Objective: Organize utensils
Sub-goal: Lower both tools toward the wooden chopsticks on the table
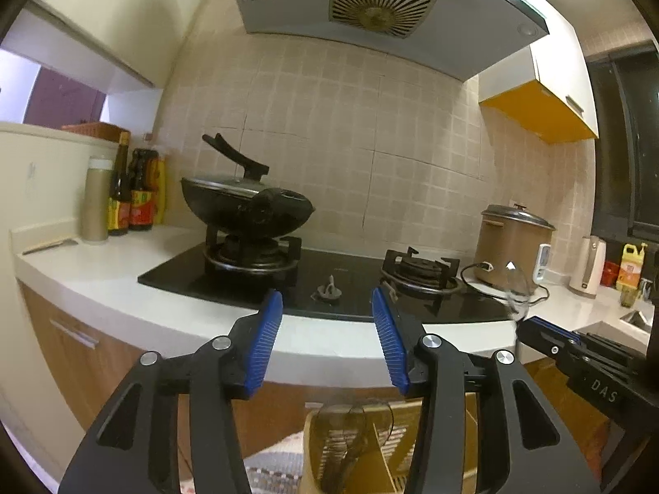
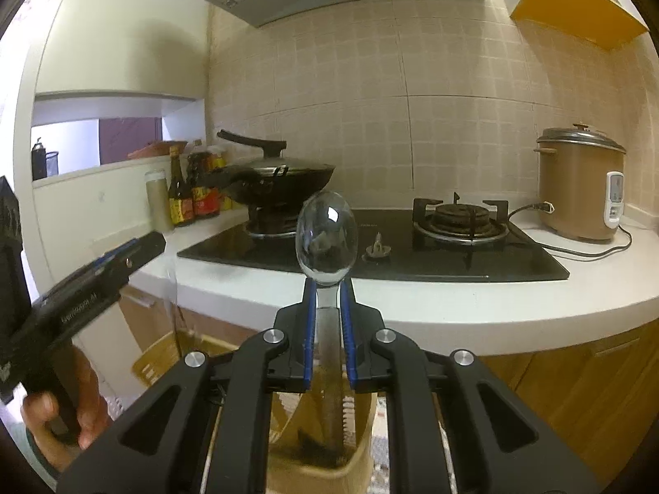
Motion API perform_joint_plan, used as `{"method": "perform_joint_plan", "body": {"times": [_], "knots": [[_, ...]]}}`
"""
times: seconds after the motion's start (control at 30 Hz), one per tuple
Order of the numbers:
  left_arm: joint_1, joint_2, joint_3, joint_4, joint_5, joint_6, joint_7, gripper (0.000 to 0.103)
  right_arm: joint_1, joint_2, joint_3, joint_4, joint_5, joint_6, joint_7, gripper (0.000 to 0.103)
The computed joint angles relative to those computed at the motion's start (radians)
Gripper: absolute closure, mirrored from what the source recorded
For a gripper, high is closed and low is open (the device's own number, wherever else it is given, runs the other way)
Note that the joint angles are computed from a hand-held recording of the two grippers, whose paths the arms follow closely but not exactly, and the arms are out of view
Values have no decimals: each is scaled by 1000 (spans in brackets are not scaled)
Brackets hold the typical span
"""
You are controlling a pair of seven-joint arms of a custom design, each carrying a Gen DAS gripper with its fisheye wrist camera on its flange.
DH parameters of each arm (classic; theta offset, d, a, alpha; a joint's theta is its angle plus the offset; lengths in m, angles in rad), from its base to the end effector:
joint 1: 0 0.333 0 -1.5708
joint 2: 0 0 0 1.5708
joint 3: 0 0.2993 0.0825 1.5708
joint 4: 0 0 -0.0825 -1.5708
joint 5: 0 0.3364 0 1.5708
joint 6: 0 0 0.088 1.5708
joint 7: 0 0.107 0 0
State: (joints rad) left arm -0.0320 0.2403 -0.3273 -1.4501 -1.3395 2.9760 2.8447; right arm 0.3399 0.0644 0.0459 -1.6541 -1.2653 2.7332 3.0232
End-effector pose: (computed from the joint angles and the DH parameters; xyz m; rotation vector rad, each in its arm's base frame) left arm 0.6066 -0.1241 0.6487 -1.1446 1.6566 -1.5959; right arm 0.5239 0.2511 0.6504 -1.2954 1.4668 -1.0167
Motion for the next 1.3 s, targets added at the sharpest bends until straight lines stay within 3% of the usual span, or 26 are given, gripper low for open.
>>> {"method": "perform_joint_plan", "body": {"times": [0.1, 0.3, 0.4, 0.6, 0.73, 0.9, 1.1, 1.2, 1.3], "knots": [[21, -51, 26, -48, 28, -68, -60, 59, -4, -46, 8, -48, 34, 15, 10, 75], [42, -153, 116, -133, 113, -252, -211, 59, -17, -160, 68, -146, 155, -49, -19, 75], [57, -204, 170, -170, 218, -402, -315, 59, -11, -213, 109, -177, 305, -127, -107, 75], [94, -241, 247, -175, 492, -785, -483, 59, 41, -237, 159, -173, 675, -299, -344, 75], [102, -280, 263, -248, 611, -890, -471, 59, 81, -211, 168, -171, 876, -390, -428, 75], [90, -346, 275, -400, 717, -895, -402, 59, 110, -183, 168, -206, 996, -440, -448, 75], [63, -403, 277, -544, 802, -857, -343, 59, 128, -167, 146, -286, 1175, -401, -479, 75], [49, -412, 277, -582, 826, -834, -353, 63, 132, -146, 144, -298, 1214, -391, -490, 75], [39, -417, 278, -604, 838, -818, -355, 64, 135, -120, 149, -275, 1163, -422, -460, 77]]}}
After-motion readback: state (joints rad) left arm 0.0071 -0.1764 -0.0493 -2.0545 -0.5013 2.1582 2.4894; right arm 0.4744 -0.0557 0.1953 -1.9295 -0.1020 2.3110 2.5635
